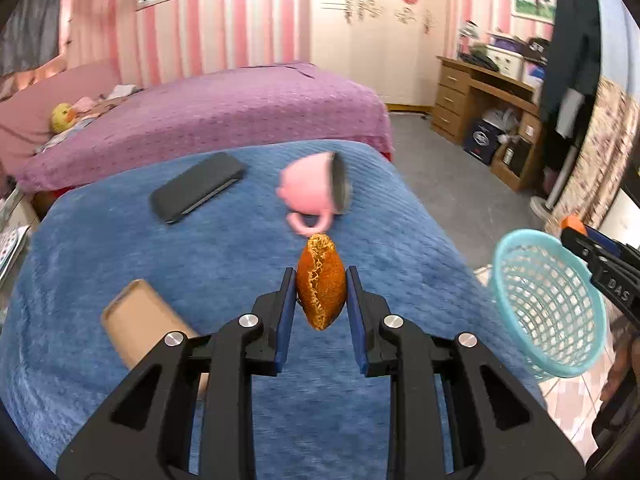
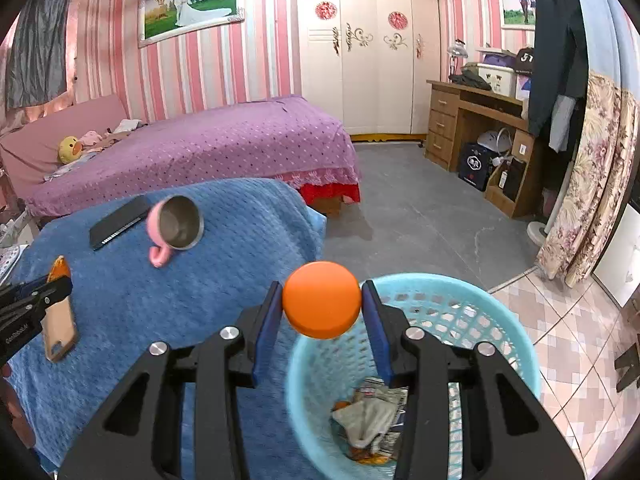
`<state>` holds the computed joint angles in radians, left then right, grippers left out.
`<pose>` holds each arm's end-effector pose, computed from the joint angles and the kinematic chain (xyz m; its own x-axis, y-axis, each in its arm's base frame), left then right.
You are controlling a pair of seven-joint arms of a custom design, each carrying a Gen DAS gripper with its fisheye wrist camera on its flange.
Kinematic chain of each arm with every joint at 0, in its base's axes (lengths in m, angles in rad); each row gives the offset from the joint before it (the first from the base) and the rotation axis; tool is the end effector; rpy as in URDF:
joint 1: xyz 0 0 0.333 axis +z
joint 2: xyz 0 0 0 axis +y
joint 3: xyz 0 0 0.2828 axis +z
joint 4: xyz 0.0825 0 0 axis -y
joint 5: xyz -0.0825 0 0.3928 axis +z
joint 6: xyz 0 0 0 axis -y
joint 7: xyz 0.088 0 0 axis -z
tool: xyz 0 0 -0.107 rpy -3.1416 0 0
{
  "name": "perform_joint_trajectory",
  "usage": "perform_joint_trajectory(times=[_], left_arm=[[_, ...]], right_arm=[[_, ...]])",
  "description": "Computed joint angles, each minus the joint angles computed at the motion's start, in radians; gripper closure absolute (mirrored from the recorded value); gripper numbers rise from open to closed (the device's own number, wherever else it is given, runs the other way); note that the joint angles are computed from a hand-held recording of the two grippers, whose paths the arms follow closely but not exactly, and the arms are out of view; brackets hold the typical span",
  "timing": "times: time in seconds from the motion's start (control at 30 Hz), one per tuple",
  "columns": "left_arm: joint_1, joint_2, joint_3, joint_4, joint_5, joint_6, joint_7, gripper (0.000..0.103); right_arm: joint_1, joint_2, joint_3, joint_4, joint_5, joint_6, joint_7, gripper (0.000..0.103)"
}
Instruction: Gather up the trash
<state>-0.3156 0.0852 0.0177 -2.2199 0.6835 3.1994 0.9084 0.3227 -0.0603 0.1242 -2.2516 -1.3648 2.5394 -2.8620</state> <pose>0.5346 -0.2264 0.3917 -0.3326 -0.9431 0.0060 -0.6011 0.2070 -0.7719 0.4878 0.2469 0.3804 -0.3155 -0.9485 -0.0293 -0.5331 0.2027 -0.8214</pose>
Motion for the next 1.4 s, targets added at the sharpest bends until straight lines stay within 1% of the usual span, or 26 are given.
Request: perform_joint_trajectory(times=[0.03,0.07,0.1,0.17,0.23,0.27,0.3,0.37,0.4,0.53,0.63,0.7,0.77,0.8,0.83,0.9,0.93,1.07,1.17,1.2,1.23,1.27,1.3,1.33,1.37,1.4], left_arm=[[-0.015,0.005,0.008,0.004,0.024,0.002,-0.021,0.079],[-0.019,0.014,-0.005,0.011,0.014,0.001,-0.015,0.079],[-0.011,0.02,-0.029,0.012,-0.025,0.001,0.019,0.079],[0.028,0.046,-0.119,0.024,-0.158,-0.008,0.136,0.079],[0.048,0.074,-0.186,0.044,-0.251,-0.027,0.226,0.079],[0.03,0.089,-0.185,0.056,-0.263,-0.031,0.239,0.079],[-0.008,0.1,-0.159,0.064,-0.254,-0.028,0.232,0.079],[-0.118,0.13,-0.072,0.09,-0.212,-0.023,0.192,0.079],[-0.149,0.14,-0.051,0.098,-0.211,-0.022,0.189,0.079],[-0.248,0.194,0.0,0.151,-0.234,-0.024,0.199,0.079],[-0.286,0.225,0.005,0.178,-0.27,-0.008,0.225,0.079],[-0.361,0.247,0.063,0.19,-0.274,0.013,0.218,0.079],[-0.476,0.276,0.166,0.214,-0.273,0.02,0.199,0.079],[-0.499,0.292,0.181,0.231,-0.284,0.011,0.199,0.079],[-0.487,0.3,0.16,0.244,-0.308,0.001,0.217,0.079],[-0.411,0.311,0.064,0.268,-0.363,-0.021,0.272,0.079],[-0.408,0.319,0.052,0.282,-0.38,-0.029,0.288,0.079],[-0.547,0.347,0.186,0.313,-0.384,-0.03,0.281,0.078],[-0.55,0.356,0.183,0.329,-0.409,-0.04,0.305,0.076],[-0.558,0.357,0.192,0.33,-0.414,-0.038,0.305,0.069],[-0.563,0.358,0.198,0.331,-0.419,-0.036,0.307,0.055],[-0.571,0.356,0.207,0.329,-0.422,-0.034,0.308,0.046],[-0.603,0.356,0.244,0.323,-0.419,-0.026,0.295,0.033],[-0.658,0.358,0.308,0.314,-0.413,-0.01,0.271,0.028],[-0.685,0.356,0.339,0.306,-0.416,0.001,0.27,0.027],[-0.682,0.352,0.337,0.303,-0.426,0.002,0.285,0.023]], right_arm=[[-0.003,-0.001,-0.004,-0.006,0.003,0.004,-0.002,0.063],[-0.009,-0.008,-0.009,-0.017,0.007,0.01,-0.006,0.063],[-0.019,-0.021,-0.018,-0.038,0.01,0.024,-0.007,0.063],[-0.039,-0.038,-0.029,-0.069,0.008,0.054,-0.01,0.063],[-0.057,-0.054,-0.033,-0.099,0.015,0.058,-0.026,0.063],[-0.066,-0.06,-0.035,-0.113,0.024,0.059,-0.037,0.063],[-0.08,-0.07,-0.043,-0.135,0.035,0.069,-0.049,0.063],[-0.104,-0.093,-0.047,-0.168,0.022,0.081,-0.037,0.063],[-0.114,-0.1,-0.047,-0.179,0.017,0.088,-0.031,0.062],[-0.154,-0.146,-0.045,-0.238,-0.014,0.108,0.026,0.062],[-0.174,-0.154,-0.042,-0.253,-0.018,0.106,0.024,0.062],[-0.183,-0.155,-0.04,-0.259,-0.022,0.11,0.019,0.063],[-0.191,-0.155,-0.043,-0.266,-0.026,0.123,0.023,0.063],[-0.195,-0.162,-0.043,-0.274,-0.029,0.126,0.026,0.063],[-0.2,-0.17,-0.044,-0.282,-0.038,0.13,0.037,0.063],[-0.211,-0.189,-0.043,-0.3,-0.063,0.137,0.081,0.063],[-0.216,-0.196,-0.044,-0.307,-0.077,0.145,0.1,0.063],[-0.225,-0.206,-0.041,-0.316,-0.105,0.153,0.133,0.063],[-0.227,-0.211,-0.039,-0.32,-0.117,0.152,0.148,0.063],[-0.227,-0.217,-0.038,-0.324,-0.12,0.149,0.156,0.063],[-0.227,-0.222,-0.038,-0.328,-0.12,0.148,0.161,0.063],[-0.228,-0.228,-0.037,-0.332,-0.121,0.146,0.168,0.063],[-0.229,-0.235,-0.036,-0.338,-0.125,0.143,0.18,0.063],[-0.23,-0.239,-0.036,-0.34,-0.126,0.143,0.185,0.063],[-0.23,-0.242,-0.035,-0.343,-0.126,0.14,0.191,0.063],[-0.23,-0.245,-0.033,-0.344,-0.124,0.134,0.194,0.062]])
